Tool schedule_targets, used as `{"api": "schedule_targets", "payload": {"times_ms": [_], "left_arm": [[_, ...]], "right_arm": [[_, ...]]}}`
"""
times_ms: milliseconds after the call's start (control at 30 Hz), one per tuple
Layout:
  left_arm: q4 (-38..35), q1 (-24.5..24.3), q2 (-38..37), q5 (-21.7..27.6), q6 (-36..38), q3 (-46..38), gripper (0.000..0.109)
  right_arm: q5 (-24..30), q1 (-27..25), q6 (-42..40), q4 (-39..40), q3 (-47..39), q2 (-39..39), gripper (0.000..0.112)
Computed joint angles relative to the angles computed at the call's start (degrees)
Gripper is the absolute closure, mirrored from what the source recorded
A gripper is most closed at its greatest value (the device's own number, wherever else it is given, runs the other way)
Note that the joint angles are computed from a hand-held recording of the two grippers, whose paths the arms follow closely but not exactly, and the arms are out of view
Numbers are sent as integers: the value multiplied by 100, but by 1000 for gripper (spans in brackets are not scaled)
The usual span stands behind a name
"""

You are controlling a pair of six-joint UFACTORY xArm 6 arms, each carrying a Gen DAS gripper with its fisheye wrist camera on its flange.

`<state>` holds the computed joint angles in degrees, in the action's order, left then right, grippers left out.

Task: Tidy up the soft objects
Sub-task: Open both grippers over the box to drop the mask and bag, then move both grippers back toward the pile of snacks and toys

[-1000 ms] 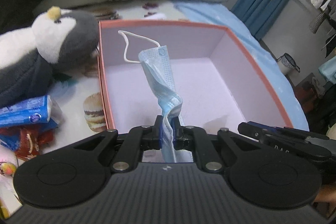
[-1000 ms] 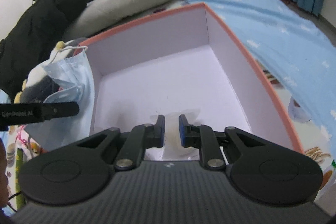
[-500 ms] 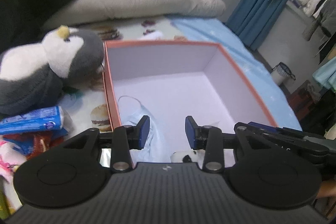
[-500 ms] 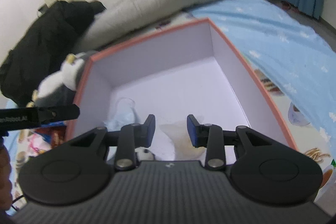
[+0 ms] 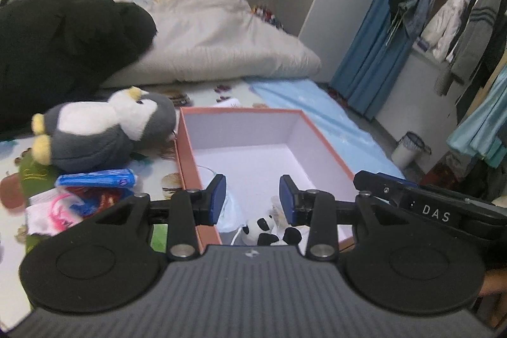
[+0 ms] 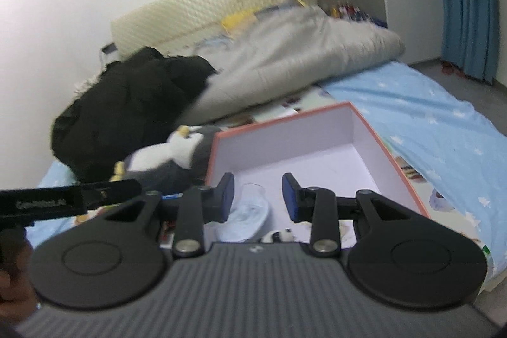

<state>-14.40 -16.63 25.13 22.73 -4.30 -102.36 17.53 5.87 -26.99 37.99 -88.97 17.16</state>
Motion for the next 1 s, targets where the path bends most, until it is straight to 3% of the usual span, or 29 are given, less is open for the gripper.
{"api": "schedule_targets", "payload": {"times_ms": [167, 433, 667, 1000], "left_arm": [[83, 2, -1237, -765, -149, 1726, 66], [822, 225, -2781, -1382, -987, 3821, 63], [1666, 508, -3709, -1606, -1890, 5068, 63], [2564, 725, -4442, -1867, -2843, 6168, 63]], "right_arm": [[-336, 304, -718, 604, 866, -775, 76], [-461, 760, -1493, 1388, 1759, -1523, 76], [-470, 1159, -1969, 1789, 2329, -1879, 76], [-609, 1651, -2192, 2030, 3096, -2339, 76]]}}
